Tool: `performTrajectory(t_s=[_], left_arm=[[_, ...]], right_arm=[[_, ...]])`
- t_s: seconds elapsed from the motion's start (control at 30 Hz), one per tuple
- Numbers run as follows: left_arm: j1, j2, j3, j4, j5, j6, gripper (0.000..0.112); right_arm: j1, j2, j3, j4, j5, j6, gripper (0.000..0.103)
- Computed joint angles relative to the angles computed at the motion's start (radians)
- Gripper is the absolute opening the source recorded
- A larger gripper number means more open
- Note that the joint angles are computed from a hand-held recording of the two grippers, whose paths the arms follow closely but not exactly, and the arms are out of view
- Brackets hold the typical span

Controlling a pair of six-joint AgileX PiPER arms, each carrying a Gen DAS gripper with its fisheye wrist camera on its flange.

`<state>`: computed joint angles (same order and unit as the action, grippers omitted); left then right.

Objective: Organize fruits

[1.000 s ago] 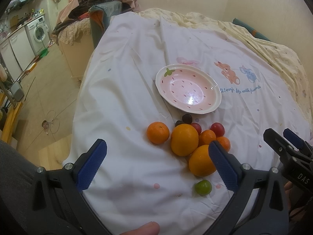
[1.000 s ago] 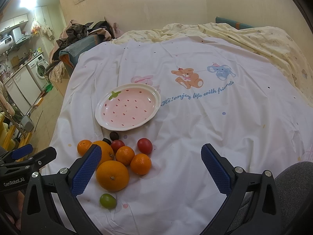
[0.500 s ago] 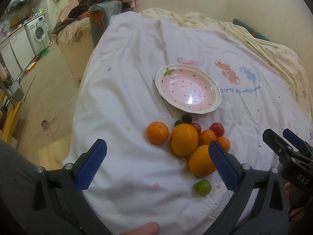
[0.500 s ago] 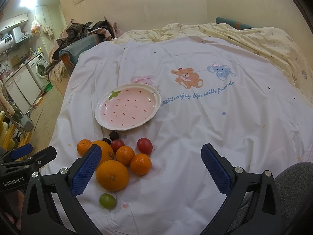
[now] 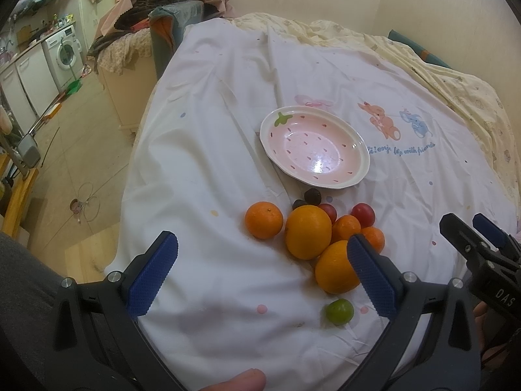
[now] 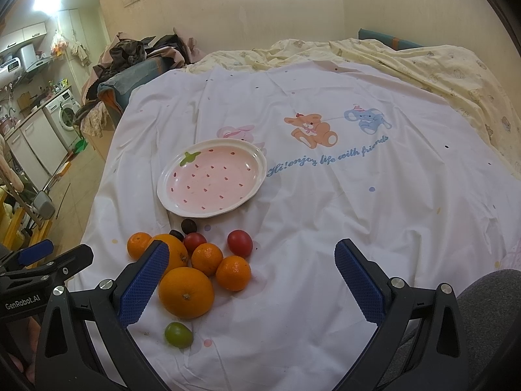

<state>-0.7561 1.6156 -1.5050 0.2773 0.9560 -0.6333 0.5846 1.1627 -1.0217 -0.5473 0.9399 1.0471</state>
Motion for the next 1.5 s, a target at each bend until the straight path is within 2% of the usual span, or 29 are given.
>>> performTrajectory(t_s=[0.27, 0.53, 0.63, 0.73, 0.77, 0.83, 0.87, 0.9, 0.93, 0.97, 1.03, 1.2, 1.27, 1.3, 1.5], left_arm=[[0.005, -0.003, 0.002, -0.003, 0.002, 0.007, 0.102], [0.046, -0.017, 0.039, -0.040, -0.016, 0.018, 0.102], [0.044, -0.005, 0.021, -0.039, 0.003, 0.005, 0.102], [0.056, 0.006, 0.007, -0.059, 0.020, 0.004, 0.102], [0.061, 0.010, 0.003, -0.071, 0.025, 0.008, 0.102], [0.073, 0.020, -0.004, -0.096, 0.035, 0.018, 0.102], [0.078, 0.024, -0.006, -0.111, 0.040, 0.027, 0.102], [0.085, 0.027, -0.007, -0.128, 0.043, 0.036, 0.102], [0.089, 0.031, -0.009, -0.142, 0.046, 0.044, 0.102], [0.090, 0.031, -0.008, -0.147, 0.049, 0.047, 0.102], [0.091, 0.033, -0.007, -0.146, 0.052, 0.046, 0.102], [0.097, 0.037, -0.004, -0.160, 0.057, 0.054, 0.102], [0.101, 0.039, -0.004, -0.164, 0.057, 0.056, 0.102], [0.103, 0.039, -0.002, -0.165, 0.056, 0.058, 0.102], [0.100, 0.049, -0.008, -0.164, 0.060, 0.061, 0.102]], right_arm=[[-0.014, -0.003, -0.005, 0.018, -0.004, -0.005, 0.103], [-0.095, -0.030, 0.005, 0.120, -0.032, -0.072, 0.103], [-0.158, -0.029, 0.005, 0.214, -0.057, -0.152, 0.103], [-0.288, 0.001, -0.011, 0.409, -0.066, -0.326, 0.103], [-0.345, 0.031, -0.026, 0.505, -0.055, -0.423, 0.101], [-0.433, 0.097, -0.048, 0.676, -0.024, -0.596, 0.086], [-0.467, 0.143, -0.067, 0.757, 0.005, -0.673, 0.073], [-0.508, 0.201, -0.087, 0.851, 0.041, -0.762, 0.068], [-0.528, 0.261, -0.109, 0.910, 0.077, -0.824, 0.067], [-0.530, 0.300, -0.124, 0.929, 0.097, -0.853, 0.062], [-0.505, 0.384, -0.171, 0.918, 0.132, -0.891, 0.062], [-0.460, 0.476, -0.221, 0.895, 0.140, -0.909, 0.053], [-0.455, 0.493, -0.226, 0.892, 0.132, -0.915, 0.049], [-0.454, 0.504, -0.228, 0.893, 0.132, -0.925, 0.042], [-0.457, 0.485, -0.200, 0.905, 0.115, -0.965, 0.039]])
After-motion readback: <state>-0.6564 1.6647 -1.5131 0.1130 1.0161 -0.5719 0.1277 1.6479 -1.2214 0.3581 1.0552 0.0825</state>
